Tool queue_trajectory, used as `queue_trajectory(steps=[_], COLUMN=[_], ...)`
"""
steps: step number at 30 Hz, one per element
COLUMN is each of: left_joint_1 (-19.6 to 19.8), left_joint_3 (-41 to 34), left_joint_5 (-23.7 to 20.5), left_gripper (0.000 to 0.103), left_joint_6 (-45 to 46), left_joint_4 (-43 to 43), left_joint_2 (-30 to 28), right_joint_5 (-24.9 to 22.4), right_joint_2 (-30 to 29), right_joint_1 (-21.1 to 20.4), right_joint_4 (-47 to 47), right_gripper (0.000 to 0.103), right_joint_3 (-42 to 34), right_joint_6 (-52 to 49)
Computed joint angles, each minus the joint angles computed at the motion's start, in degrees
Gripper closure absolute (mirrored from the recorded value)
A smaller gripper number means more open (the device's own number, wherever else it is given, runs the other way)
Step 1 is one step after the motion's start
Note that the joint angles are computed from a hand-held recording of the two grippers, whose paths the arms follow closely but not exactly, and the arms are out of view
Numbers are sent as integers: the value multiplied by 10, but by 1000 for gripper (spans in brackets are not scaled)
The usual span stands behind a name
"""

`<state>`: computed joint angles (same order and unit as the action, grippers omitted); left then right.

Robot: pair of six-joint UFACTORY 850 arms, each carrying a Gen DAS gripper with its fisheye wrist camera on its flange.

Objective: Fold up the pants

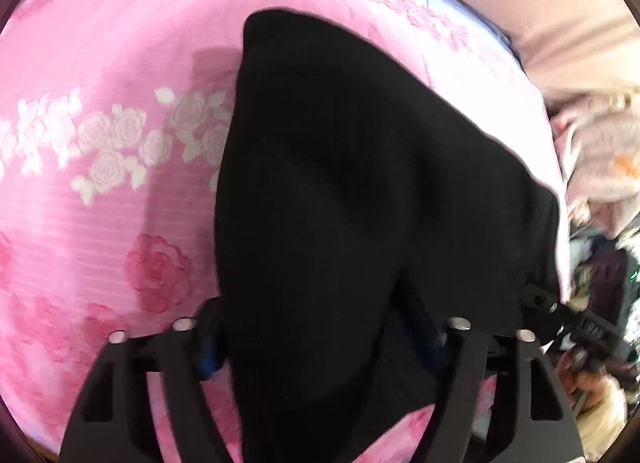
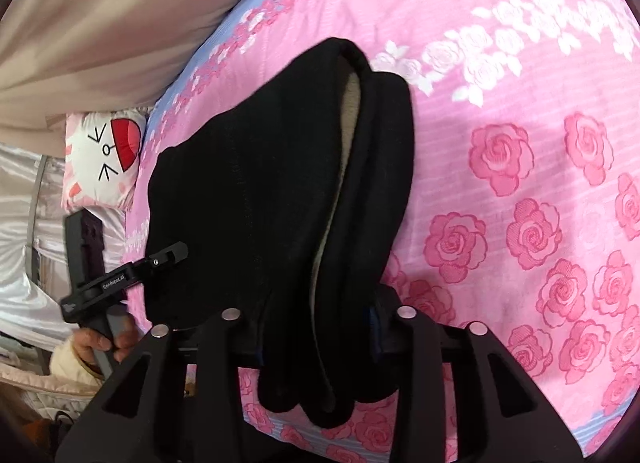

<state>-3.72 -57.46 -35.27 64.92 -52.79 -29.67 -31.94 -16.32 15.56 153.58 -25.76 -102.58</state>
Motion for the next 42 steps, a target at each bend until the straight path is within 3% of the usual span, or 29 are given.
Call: queue_trajectory(steps=[2,3,6,7,16,20,23,28,32,37,41,42], left_joint_1=[-11,-19,-14,-8,26,26,30,15,-13,-42,-55,-58], left_joint_3=[6,12,1,-5,-17,-44,-81,-147,-225,-333,-419,-426], left_joint_5=[16,33,4,-17,-128,-156,-172,-147,-98,-50,-27,-1], left_gripper=[20,31,67,71,73,73,73,72,72,72,71,67], left_joint_6=[11,26,25,20,11,31,64,105,103,81,22,14], left_joint_4=[0,-5,-4,0,-1,-26,-65,-113,-117,-110,-60,-49], left_joint_2=[4,8,9,10,95,131,137,95,16,-123,-229,-246], right_joint_5=[-23,-31,-8,-3,101,132,120,91,56,8,20,9], right_joint_2=[-13,-15,11,23,182,253,258,187,74,-101,-208,-223], right_joint_1=[-7,-9,1,5,35,21,-5,-62,-111,-152,-167,-171], right_joint_4=[-9,-11,-6,-4,5,2,-26,-81,-133,-146,-171,-156], right_gripper=[60,61,70,71,72,72,72,72,72,71,70,68], right_joint_3=[1,1,2,3,-7,-20,-50,-125,-198,-294,-362,-364], right_joint_6=[14,19,11,8,-28,-65,-69,-80,-66,-50,-23,-38])
